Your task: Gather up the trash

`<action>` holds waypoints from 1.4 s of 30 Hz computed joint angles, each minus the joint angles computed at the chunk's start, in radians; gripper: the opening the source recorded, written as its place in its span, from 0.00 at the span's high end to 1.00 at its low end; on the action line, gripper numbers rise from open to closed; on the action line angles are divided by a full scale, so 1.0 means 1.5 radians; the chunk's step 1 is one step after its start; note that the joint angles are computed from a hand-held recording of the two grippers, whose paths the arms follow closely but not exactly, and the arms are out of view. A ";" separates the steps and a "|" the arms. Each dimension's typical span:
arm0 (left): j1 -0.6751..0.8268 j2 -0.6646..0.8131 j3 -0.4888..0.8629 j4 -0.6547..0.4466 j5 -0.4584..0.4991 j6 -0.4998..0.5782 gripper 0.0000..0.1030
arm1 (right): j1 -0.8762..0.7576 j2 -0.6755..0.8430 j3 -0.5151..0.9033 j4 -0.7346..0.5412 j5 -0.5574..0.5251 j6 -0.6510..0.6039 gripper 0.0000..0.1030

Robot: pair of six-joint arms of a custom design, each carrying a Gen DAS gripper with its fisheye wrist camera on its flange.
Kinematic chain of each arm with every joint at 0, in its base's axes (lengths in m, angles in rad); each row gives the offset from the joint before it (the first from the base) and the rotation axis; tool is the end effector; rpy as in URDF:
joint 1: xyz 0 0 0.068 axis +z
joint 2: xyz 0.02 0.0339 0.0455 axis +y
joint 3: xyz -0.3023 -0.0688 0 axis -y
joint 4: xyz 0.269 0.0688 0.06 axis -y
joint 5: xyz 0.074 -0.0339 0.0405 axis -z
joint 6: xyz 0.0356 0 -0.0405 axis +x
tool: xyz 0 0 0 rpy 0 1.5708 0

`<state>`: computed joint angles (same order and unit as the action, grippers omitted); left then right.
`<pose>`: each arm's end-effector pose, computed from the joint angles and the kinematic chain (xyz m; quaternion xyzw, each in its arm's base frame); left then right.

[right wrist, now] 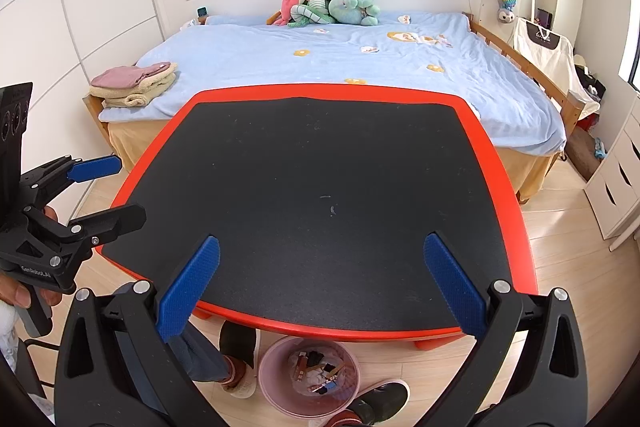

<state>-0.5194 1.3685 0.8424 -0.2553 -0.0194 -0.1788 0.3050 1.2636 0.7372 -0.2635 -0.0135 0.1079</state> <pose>0.2606 -0.1482 0.2493 0.1528 0.9103 -0.1231 0.3644 0.2559 0.0811 0.2405 -0.0935 0.9200 0.0841 0.3712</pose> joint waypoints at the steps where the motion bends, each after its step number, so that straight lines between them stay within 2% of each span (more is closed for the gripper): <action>1: 0.000 0.000 0.001 -0.001 -0.001 0.001 0.06 | 0.000 0.000 0.000 0.000 0.000 0.000 0.03; 42: 0.001 0.009 -0.012 0.011 -0.014 0.002 0.06 | -0.009 0.012 -0.004 0.003 -0.004 -0.012 0.03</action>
<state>-0.5183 1.3817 0.8246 -0.2391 -0.0410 -0.1757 0.2914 1.2816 0.7309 -0.2595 -0.0197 0.0898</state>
